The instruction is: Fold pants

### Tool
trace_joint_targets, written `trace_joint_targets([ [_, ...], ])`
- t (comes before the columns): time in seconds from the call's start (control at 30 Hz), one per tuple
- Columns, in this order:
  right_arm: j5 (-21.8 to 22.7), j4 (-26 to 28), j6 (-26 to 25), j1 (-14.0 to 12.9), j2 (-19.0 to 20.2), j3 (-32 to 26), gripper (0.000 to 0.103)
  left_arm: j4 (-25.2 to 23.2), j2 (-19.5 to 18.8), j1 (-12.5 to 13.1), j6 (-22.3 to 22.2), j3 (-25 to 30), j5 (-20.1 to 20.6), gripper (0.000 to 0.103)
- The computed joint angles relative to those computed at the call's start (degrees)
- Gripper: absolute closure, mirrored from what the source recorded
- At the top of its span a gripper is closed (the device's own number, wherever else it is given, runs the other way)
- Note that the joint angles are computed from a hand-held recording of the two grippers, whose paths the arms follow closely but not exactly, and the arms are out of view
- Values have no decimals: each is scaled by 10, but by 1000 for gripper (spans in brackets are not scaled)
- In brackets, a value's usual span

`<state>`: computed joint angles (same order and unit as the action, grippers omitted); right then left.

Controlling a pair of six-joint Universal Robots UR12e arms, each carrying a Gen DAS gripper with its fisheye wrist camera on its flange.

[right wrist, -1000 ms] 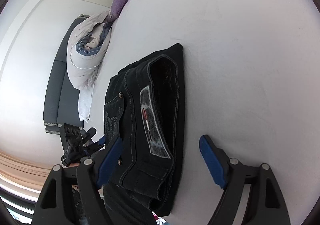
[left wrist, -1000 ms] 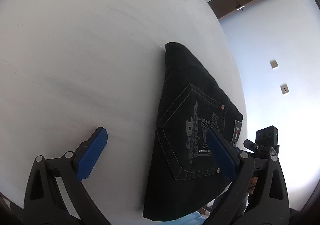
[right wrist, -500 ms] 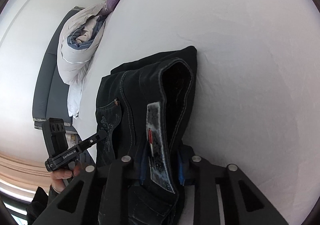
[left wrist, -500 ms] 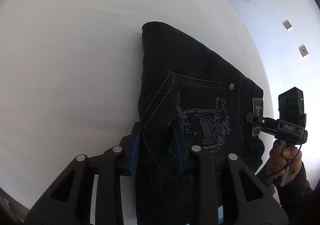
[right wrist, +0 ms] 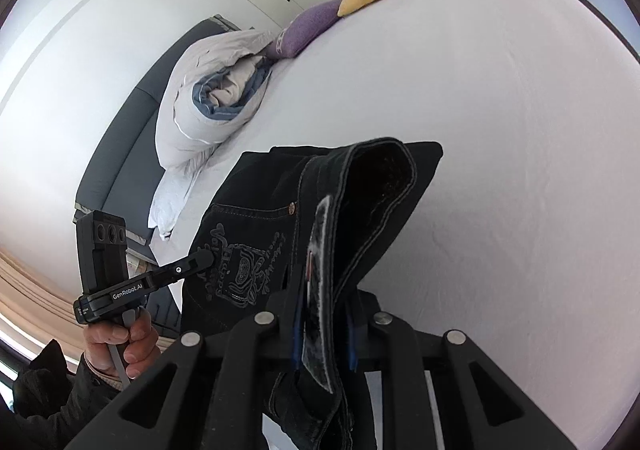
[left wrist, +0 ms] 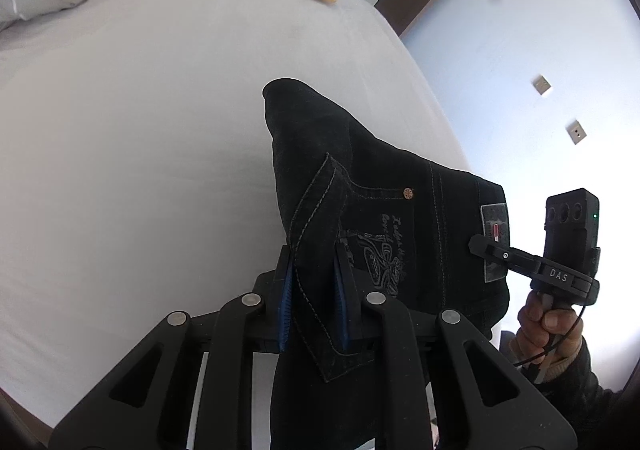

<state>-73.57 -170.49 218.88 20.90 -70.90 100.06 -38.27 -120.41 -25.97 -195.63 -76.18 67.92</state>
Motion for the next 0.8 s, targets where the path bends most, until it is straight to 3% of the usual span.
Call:
trace_joint_targets([
  [0.13,9,22,-24,-29,14,-31,85,-11,-49,-2,-4,73,-1,87],
  [0.33,40,72,-18,-67,51,-51,84,-61,-121,-8,-16,146,-3,86],
  [0.37,35,86,-15,-70,56,-51,82,-73,-130,-12,-16,153,5,86],
  [0.4,28,96,-10,-72,60,-48,70,-86,-137,-13,-19,159,16,83],
  [0.43,32,90,4,-76,63,-39,66,-88,-142,-12,-29,160,17,77],
  [0.5,57,11,42,-85,67,-10,62,-59,-142,-6,-58,143,-2,70],
  [0.6,51,-70,64,-87,61,23,54,-43,-135,-7,-68,126,27,38],
  [0.73,-5,-98,113,-82,27,66,41,-27,-119,-12,-71,115,75,37],
  [0.8,-61,-92,129,-70,2,85,29,7,-99,-28,-57,95,135,34],
])
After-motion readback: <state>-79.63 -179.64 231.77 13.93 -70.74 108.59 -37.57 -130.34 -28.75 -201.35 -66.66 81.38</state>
